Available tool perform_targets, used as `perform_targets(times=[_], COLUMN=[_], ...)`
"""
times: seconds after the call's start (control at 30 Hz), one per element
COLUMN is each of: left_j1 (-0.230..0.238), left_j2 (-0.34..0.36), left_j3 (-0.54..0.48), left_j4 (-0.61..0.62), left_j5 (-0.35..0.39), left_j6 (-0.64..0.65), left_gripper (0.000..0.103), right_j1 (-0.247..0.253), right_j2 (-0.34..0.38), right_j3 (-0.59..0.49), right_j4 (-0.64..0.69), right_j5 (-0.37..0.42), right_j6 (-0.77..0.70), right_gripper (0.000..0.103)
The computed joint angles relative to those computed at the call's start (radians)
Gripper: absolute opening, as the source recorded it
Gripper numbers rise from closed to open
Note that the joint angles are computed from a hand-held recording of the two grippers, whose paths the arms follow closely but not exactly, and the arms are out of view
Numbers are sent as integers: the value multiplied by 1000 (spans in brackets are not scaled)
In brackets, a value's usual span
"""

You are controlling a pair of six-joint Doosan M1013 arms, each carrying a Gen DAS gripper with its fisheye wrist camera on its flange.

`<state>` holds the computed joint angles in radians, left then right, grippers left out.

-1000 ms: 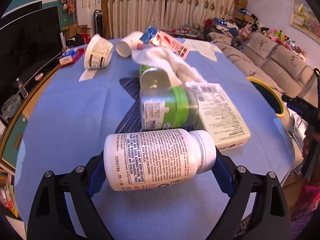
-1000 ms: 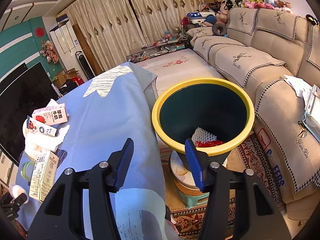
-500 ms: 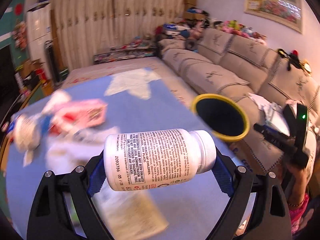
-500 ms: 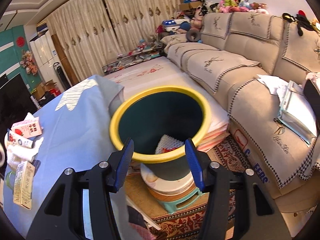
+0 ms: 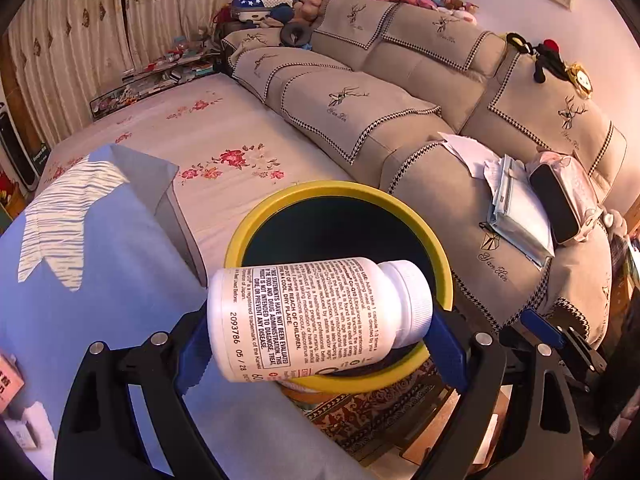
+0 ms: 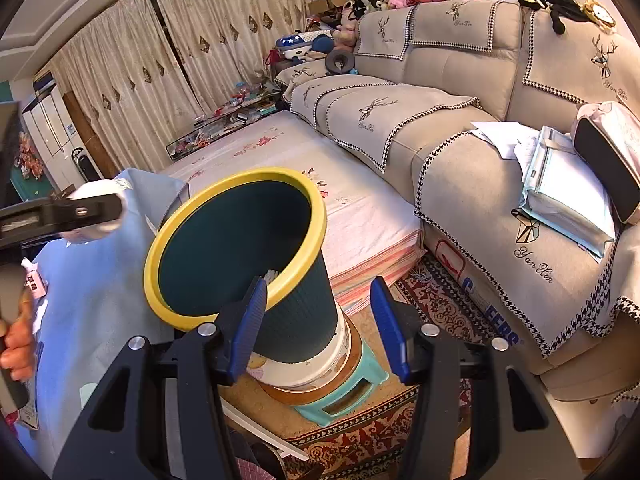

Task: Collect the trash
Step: 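Carry the white bottle over the bin and open the left gripper, then grasp the white paper box with the right gripper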

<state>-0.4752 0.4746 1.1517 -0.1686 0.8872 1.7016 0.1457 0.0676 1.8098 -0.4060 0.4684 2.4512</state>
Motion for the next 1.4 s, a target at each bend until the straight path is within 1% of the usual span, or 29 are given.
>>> perform_targets(times=[0.1,0.17,0.2,0.23,0.3,0.37,0.4,0.5,0.57,0.63,0.67,0.7,0.77,0.87,0.97,1.03,1.13,1.23,1.33,1.37,1.4], left_j1=[-16,-20,-21,-21,-18,-15,-12,5,20,31,36,42,57,89,131,161,209,253,293,305,314], left_j2=[55,86,97,111,117,92,74,-7,-79,-160,-194,-236,-306,-396,-479,-528,-594,-642,-679,-686,-693], left_j3=[-61,-100,-115,-137,-149,-124,-105,-22,53,142,180,226,300,398,484,534,600,649,691,702,713], left_j4=[37,35,41,48,37,46,47,19,-2,19,32,67,131,237,406,519,640,700,732,735,744], left_j5=[29,64,83,111,119,94,82,6,-68,-163,-197,-239,-297,-356,-372,-358,-337,-314,-316,-318,-321], left_j6=[-38,-57,-74,-96,-108,-117,-119,-117,-108,-125,-134,-163,-226,-343,-509,-625,-766,-857,-923,-932,-944], left_gripper=[89,89,92,95,97,97,96,96,96,97,98,98,98,98,98,98,98,98,98,98,98], right_j1=[-8,-12,-11,-10,-10,-7,-2,12,27,42,52,64,83,120,158,186,228,274,320,337,351], right_j2=[0,-1,-3,-2,-3,-3,-5,-9,-10,-8,-7,-6,-4,5,16,25,41,54,61,63,63], right_j3=[5,9,12,11,10,8,8,8,4,-3,-7,-13,-22,-43,-67,-85,-113,-136,-151,-155,-155], right_j4=[11,22,19,16,29,35,30,22,23,27,27,29,31,50,93,119,175,234,304,339,367], right_j5=[-4,-6,-6,-3,-2,-1,-3,-9,-7,-4,-2,1,2,7,9,12,18,15,2,-5,-14], right_j6=[0,-4,-1,1,-12,-20,-17,-16,-30,-47,-55,-68,-86,-138,-209,-258,-349,-433,-525,-567,-604], right_gripper=[52,55,59,60,60,60,60,61,61,62,62,62,62,62,62,62,62,62,62,63,67])
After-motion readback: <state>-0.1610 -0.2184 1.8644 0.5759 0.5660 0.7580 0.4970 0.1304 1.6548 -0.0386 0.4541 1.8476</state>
